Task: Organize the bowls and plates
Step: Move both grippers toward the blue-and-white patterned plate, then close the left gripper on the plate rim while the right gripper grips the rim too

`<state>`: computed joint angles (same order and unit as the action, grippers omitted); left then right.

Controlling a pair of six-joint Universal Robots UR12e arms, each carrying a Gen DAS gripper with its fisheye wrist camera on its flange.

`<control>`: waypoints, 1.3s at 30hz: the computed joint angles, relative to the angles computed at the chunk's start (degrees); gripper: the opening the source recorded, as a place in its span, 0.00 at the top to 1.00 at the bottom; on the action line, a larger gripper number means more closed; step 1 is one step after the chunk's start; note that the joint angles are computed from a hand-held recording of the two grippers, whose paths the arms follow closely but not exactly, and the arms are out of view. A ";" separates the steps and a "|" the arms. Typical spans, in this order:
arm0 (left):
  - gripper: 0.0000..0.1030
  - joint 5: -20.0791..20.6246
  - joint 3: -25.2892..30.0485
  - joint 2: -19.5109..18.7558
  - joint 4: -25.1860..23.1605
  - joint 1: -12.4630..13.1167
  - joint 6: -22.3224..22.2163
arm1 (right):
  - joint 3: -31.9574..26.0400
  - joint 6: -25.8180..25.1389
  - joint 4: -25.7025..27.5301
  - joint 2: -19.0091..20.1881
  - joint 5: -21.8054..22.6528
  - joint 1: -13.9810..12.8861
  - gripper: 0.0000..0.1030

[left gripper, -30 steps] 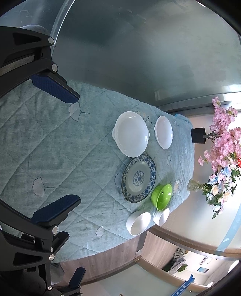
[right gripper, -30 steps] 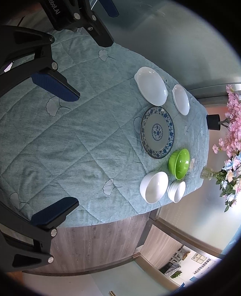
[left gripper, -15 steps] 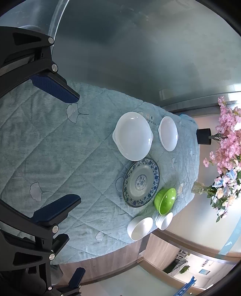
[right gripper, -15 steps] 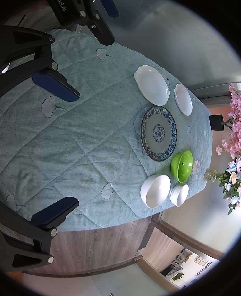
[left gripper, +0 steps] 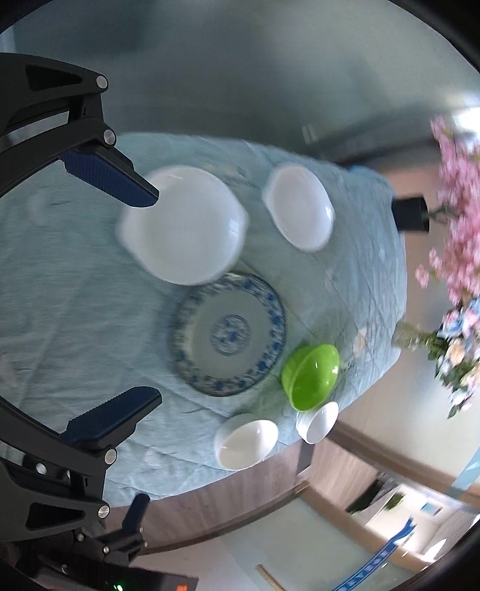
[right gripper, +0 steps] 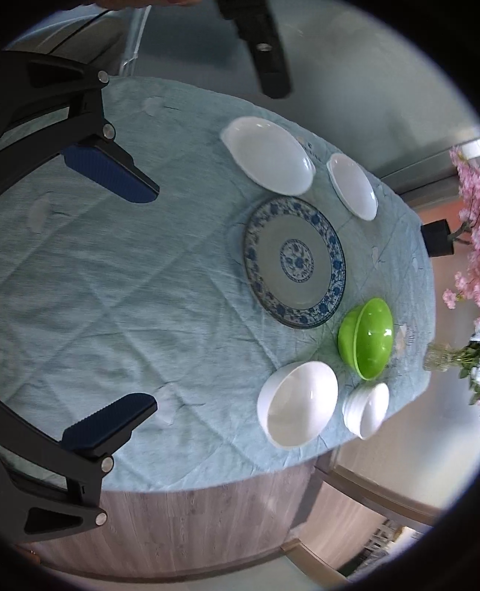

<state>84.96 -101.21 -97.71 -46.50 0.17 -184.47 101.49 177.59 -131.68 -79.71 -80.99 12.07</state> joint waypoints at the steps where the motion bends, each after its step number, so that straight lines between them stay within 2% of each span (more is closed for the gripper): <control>1: 0.06 -0.78 2.13 -1.85 -1.47 0.18 0.80 | -1.08 0.15 0.65 1.14 1.08 -0.22 0.01; 5: 0.06 -3.48 10.07 -8.84 -7.59 1.06 5.17 | -5.88 0.30 3.44 6.04 3.96 -0.30 0.01; 8: 0.07 -3.18 14.20 -13.12 -10.80 1.51 6.13 | -9.30 2.76 5.51 9.53 3.79 0.05 0.01; 10: 0.12 -3.11 17.23 -16.13 -13.64 1.83 6.16 | -10.83 4.33 6.11 11.24 3.07 0.32 0.01; 15: 0.14 -3.48 21.41 -20.53 -17.40 2.19 8.81 | -13.71 7.96 7.28 14.55 -0.07 1.12 0.01; 19: 0.14 -3.31 23.91 -23.47 -20.01 2.23 11.04 | -14.44 9.03 6.90 15.88 -0.78 1.45 0.01; 26: 0.30 -4.82 26.25 -26.49 -23.00 2.27 11.65 | -14.63 8.77 5.05 16.74 -2.56 2.08 0.00; 30: 0.35 -5.13 26.02 -26.94 -21.22 1.86 12.74 | -14.77 7.91 4.65 16.92 -1.80 2.55 0.00; 33: 0.57 -6.04 25.97 -27.06 -21.24 1.75 13.00 | -15.08 7.67 4.81 17.10 -1.47 3.12 0.00; 34: 0.70 -7.00 26.11 -27.20 -21.74 1.83 13.07 | -15.30 7.66 5.04 17.15 -1.30 3.35 0.00; 39: 0.70 -7.22 25.54 -27.58 -20.47 1.29 11.72 | -16.38 8.00 6.17 17.61 -1.79 4.10 0.00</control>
